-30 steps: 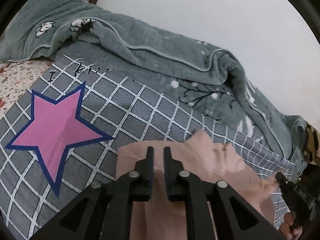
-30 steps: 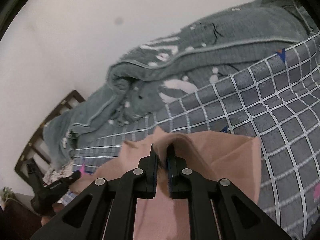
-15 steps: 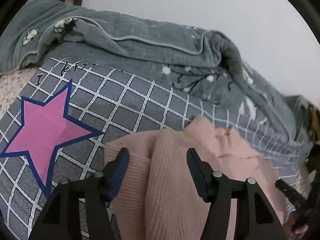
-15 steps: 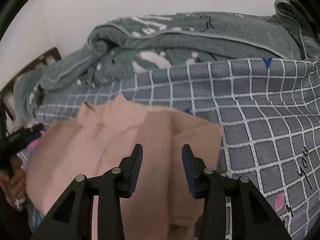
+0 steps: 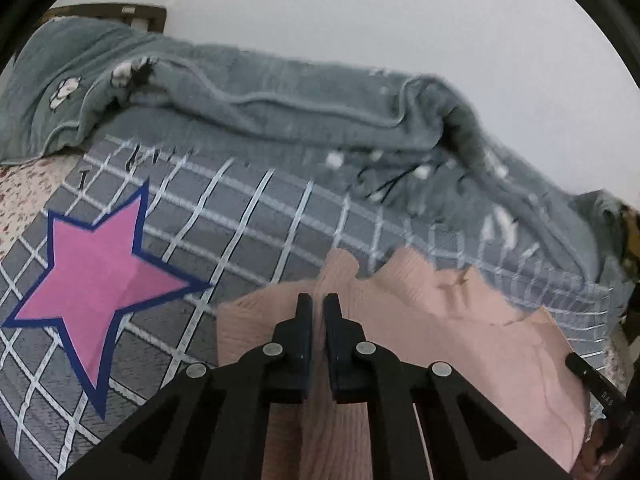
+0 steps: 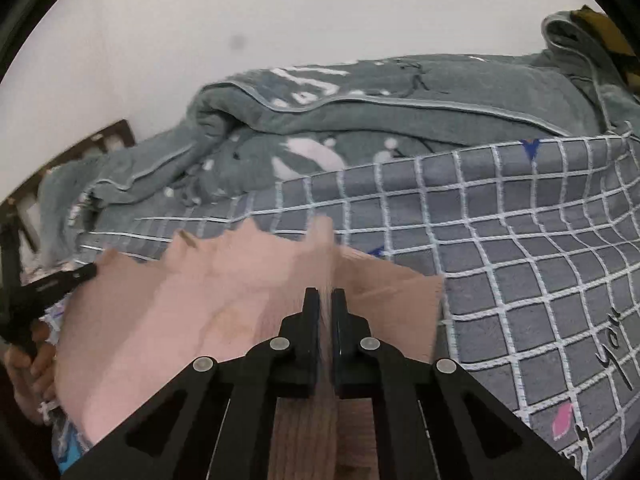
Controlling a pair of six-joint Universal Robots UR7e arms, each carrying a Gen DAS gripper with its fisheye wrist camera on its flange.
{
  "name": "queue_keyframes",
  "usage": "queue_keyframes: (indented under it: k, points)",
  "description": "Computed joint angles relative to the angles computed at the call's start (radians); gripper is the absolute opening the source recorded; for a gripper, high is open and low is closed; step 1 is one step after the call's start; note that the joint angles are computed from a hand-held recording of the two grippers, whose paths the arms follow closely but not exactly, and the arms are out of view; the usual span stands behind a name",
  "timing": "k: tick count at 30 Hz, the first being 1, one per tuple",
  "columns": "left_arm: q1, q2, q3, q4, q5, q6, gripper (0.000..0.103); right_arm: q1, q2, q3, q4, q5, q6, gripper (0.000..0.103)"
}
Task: Fold small clothes
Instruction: 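Pinch the folded edge again with both tools and straighten it, then open both tools and withdraw from the folded sweater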
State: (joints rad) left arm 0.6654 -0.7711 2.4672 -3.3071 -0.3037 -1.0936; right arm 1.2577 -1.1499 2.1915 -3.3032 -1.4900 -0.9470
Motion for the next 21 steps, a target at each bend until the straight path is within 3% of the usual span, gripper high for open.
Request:
queue_keyframes:
  k: [1, 3, 7, 10, 14, 21]
  points:
    - [0.016, -0.017, -0.007, 0.053, -0.023, -0.028, 0.007, 0.011, 0.023, -0.019, 0.004, -0.055, 0.016, 0.005]
    - [0.041, -0.039, -0.008, 0.084, -0.07, -0.057, 0.01, 0.019, 0.032, -0.045, 0.056, -0.093, 0.042, 0.006]
    - [0.041, -0.039, 0.016, 0.005, -0.111, -0.029, 0.015, 0.014, 0.017, -0.044, 0.074, -0.079, 0.066, 0.011]
    - [0.027, -0.043, 0.012, 0.055, -0.118, -0.033, 0.026, 0.007, -0.01, -0.028, 0.069, -0.062, 0.073, 0.027]
    - [-0.012, -0.06, 0.0, 0.223, -0.094, -0.098, 0.042, 0.002, -0.061, 0.019, 0.035, -0.033, 0.049, 0.042]
    - [-0.085, -0.114, -0.016, 0.641, -0.061, -0.362, 0.045, 0.008, -0.14, 0.094, 0.018, -0.032, 0.033, 0.044]
